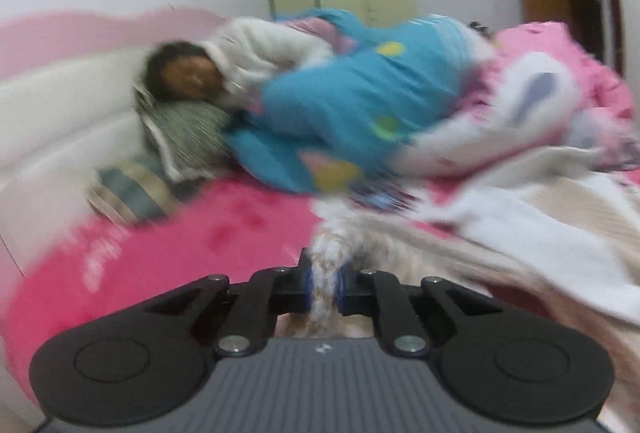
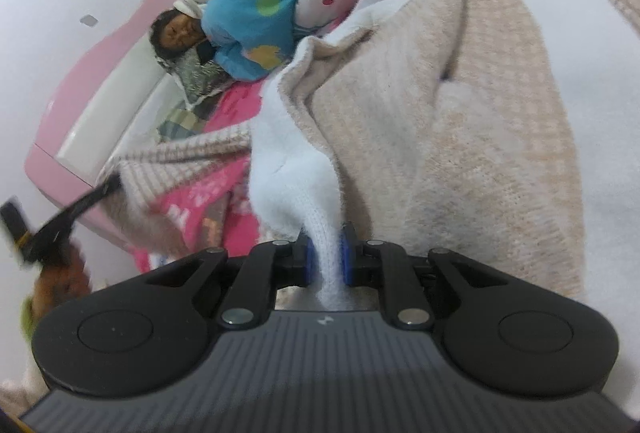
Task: Fold clothes
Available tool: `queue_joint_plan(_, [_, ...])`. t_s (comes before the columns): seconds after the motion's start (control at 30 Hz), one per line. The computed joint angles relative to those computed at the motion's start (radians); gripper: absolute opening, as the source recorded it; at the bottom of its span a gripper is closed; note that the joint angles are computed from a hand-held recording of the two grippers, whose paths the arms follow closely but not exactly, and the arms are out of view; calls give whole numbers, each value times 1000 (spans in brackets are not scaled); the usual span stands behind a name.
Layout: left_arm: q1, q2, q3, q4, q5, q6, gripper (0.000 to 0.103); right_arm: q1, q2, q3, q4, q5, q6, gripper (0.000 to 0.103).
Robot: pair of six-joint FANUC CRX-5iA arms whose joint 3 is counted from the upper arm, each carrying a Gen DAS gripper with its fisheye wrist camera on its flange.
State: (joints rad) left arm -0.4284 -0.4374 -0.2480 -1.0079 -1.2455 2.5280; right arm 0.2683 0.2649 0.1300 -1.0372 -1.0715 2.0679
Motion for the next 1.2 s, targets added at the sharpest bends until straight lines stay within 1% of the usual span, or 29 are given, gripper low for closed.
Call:
queue_joint_plan(0.03, [29,9,13,-28,5,-43,10,2,-3,2,-9,-3,-3,12])
queue_joint_plan(0.13, [44,67,53,-177,-6,-134,10,6,-11,12,-41,-10,-7,12])
queue_joint_plan(0.27, [71,171,69,-356,-25,-175,10,10,2,32,-103,-29,-14,12])
queue_joint_plan(0.3, [99,204,68,-365,-25,-185,10,13,7,37,-115,-32,-17,12])
queue_joint_plan(0.33, [141,239,69,-350,-19,-206,11,25,16,40,-108,-27,-27,12])
queue_joint_plan(0.37, [199,267,72,-297,4,-234,12,35,30,46,-96,-30,-45,12])
queue_joint_plan(0.43, [351,309,74,-107,79,-327,19,57,68,65,-66,-42,-93,13])
queue_joint_plan(0.47, [433,327,67,9,117,-394,27,68,83,74,-45,-45,-119,14])
queue_joint_plan(0.5, [487,333,54,84,138,-434,30,79,100,84,-24,-48,-145,15])
queue_joint_plan(0.57, [550,319,17,169,163,-462,42,90,119,94,-6,-53,-176,16])
queue_joint_plan(0.6, [559,306,3,180,164,-456,45,90,120,97,-7,-54,-177,17])
queue_joint_plan(0.63, [546,287,-4,163,153,-432,53,89,118,97,-7,-56,-173,18])
queue_joint_plan(0.67, [535,268,-8,152,138,-419,58,88,113,96,-7,-56,-168,24])
queue_joint_plan(0.8, [495,194,3,132,79,-418,62,56,72,64,-53,-43,-125,37])
queue_joint_plan(0.83, [473,174,7,114,56,-413,62,38,49,44,-76,-37,-100,43])
queue_joint_plan(0.87, [440,156,12,84,25,-402,65,19,25,21,-95,-28,-72,45])
queue_joint_plan(0.93, [370,122,25,24,-40,-385,70,-18,-29,-27,-110,-2,-31,47])
queue_joint_plan(1.0, [295,101,43,-39,-125,-355,71,-56,-85,-75,-110,29,-1,48])
queue_joint_plan(1.07, [236,72,61,-60,-187,-318,71,-98,-137,-125,-106,56,20,49])
queue_joint_plan(1.1, [206,50,66,-53,-202,-298,70,-122,-160,-149,-103,61,24,49])
queue_joint_plan(1.13, [183,21,66,-23,-194,-285,70,-147,-181,-172,-100,66,28,49])
queue_joint_plan(1.2, [158,-51,51,93,-120,-277,71,-193,-221,-220,-91,76,35,49])
